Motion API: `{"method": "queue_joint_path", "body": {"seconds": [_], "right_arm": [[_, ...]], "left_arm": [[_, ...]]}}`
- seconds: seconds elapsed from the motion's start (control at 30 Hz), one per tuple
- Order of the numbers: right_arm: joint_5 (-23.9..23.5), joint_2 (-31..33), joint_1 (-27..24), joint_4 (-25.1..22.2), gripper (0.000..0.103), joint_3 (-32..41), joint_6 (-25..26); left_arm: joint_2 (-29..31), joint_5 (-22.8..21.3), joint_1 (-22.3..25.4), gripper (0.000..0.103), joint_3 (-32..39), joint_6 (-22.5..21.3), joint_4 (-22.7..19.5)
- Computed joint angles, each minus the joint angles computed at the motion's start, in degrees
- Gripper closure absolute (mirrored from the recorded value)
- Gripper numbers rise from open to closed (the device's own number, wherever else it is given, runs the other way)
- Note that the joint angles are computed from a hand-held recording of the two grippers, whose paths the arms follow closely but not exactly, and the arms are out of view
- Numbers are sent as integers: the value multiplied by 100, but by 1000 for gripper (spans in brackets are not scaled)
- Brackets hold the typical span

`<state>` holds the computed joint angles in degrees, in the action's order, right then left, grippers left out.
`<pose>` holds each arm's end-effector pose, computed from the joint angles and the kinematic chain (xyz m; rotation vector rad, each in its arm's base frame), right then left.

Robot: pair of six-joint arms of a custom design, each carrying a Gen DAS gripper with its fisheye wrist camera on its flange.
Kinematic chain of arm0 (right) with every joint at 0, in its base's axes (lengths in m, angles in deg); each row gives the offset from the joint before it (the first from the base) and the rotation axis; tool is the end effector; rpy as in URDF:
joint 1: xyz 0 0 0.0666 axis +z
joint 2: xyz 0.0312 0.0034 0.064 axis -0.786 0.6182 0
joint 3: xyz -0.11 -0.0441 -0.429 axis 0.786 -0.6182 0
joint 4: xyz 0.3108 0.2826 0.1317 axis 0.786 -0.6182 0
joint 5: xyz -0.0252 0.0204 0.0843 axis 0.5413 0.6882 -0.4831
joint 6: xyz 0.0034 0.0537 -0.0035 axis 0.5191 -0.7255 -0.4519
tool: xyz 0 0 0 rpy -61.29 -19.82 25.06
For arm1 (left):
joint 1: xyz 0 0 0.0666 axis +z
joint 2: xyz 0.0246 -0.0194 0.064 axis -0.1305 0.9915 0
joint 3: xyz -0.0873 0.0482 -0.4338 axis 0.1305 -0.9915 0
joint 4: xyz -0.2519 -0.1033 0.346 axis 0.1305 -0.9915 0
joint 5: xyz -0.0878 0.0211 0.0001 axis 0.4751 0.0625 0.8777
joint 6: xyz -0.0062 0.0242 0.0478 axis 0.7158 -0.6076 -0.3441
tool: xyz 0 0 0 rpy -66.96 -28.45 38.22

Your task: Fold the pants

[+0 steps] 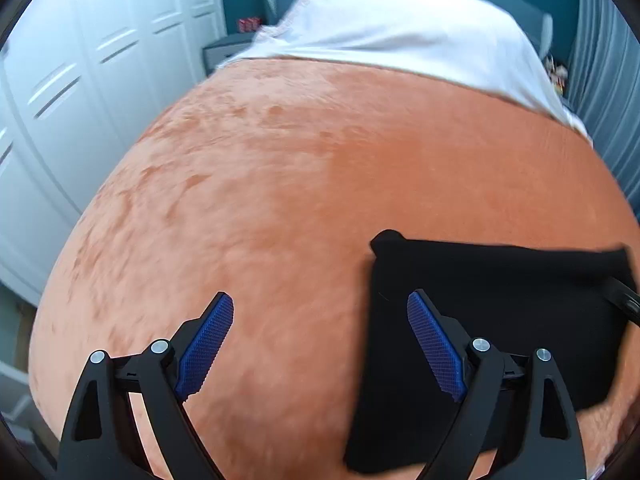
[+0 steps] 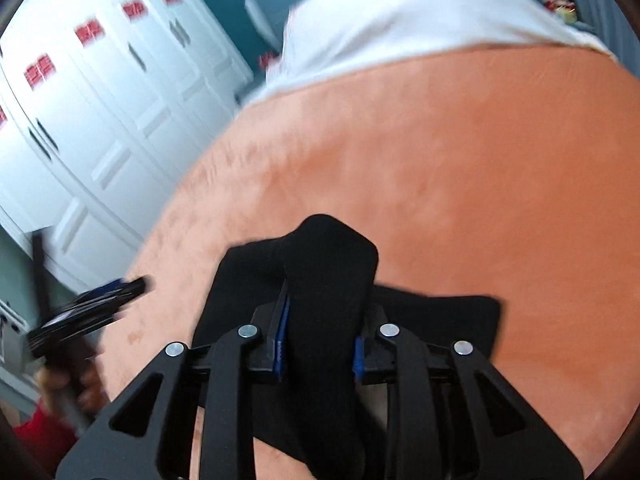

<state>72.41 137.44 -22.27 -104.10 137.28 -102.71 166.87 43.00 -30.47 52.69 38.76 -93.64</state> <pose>0.2663 0.1410 0.5721 0.4833 2.2839 0.4142 0.4470 -0.1891 0.5782 0.5016 2.5114 -0.1301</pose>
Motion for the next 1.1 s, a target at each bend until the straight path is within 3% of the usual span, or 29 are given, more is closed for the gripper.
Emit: {"method": "queue_joint_path", "body": {"seconds": [0.03,0.07,0.1,0.17,0.23,0.3,0.37,0.4,0.43,0.47,0.5,0.6,0.73,0.77,0.8,0.83,0.87,0.9,0.97,1.0,1.03,1.07,1.1], "right_arm": [[506,-101,36,-413,81,-66,-66],[653,-66,-18,-871,80,-116,-160],[234,-64,-316,-1078,80,-409,-222],[-511,-251,-686,-812,76,-978,-369],[-600,-518,-770,-536,63,-1074,-523],[151,-551,-541,-981,59,-727,-651],[753,-531,-265,-1167,59,-419,-555],[708,-466,-261,-1056,59,-254,-367],[397,-408,-396,-858,58,-171,-116],[-274,-225,-570,-542,55,-47,244],[-790,-9,-712,-337,46,55,493],[-1933,1193,-717,-50,34,731,1329],[-2253,2583,-585,-408,35,1648,1869],[-2437,2863,-609,-417,39,1803,1865],[-2722,3101,-641,-419,59,1915,1881],[-2726,3273,-586,-531,73,2047,1857],[-2700,3480,-551,-693,76,2261,1976],[-2639,3463,-484,-659,91,2336,2004],[-2258,3447,-380,-490,95,2486,2166],[-1869,3521,-335,-480,103,2493,2379],[-1637,3741,-300,-729,103,2586,2453],[-1741,3983,-362,-993,103,2587,2442],[-1836,3990,-413,-968,103,2510,2267]], "left_arm": [[244,70,-108,16,178,-25,-95],[389,-10,-217,16,231,73,-74],[518,-182,-321,16,279,140,-118],[627,-275,-495,16,248,143,-99],[566,-548,-600,16,115,109,34],[422,-666,-594,16,-30,20,129],[156,-516,-465,16,-238,-86,155],[23,-465,-428,16,-340,-64,132],[-66,-369,-381,16,-391,-73,87],[-206,-216,-328,16,-487,-62,15],[-346,-76,-304,16,-592,-17,-50],[-608,203,-330,16,-834,-20,-238],[-725,236,-507,16,-1150,-235,-507],[-698,285,-530,16,-1226,-301,-587],[-666,275,-552,16,-1313,-370,-631],[-656,222,-565,16,-1396,-380,-619],[-644,199,-565,16,-1498,-400,-586],[-613,147,-565,16,-1574,-401,-587],[-617,439,-419,14,-1731,-282,-445],[-573,528,-352,6,-1734,-199,-458],[-537,566,-307,5,-1730,-123,-456],[-484,737,-231,5,-1717,-73,-459],[-409,897,-164,5,-1662,-62,-570]]}}
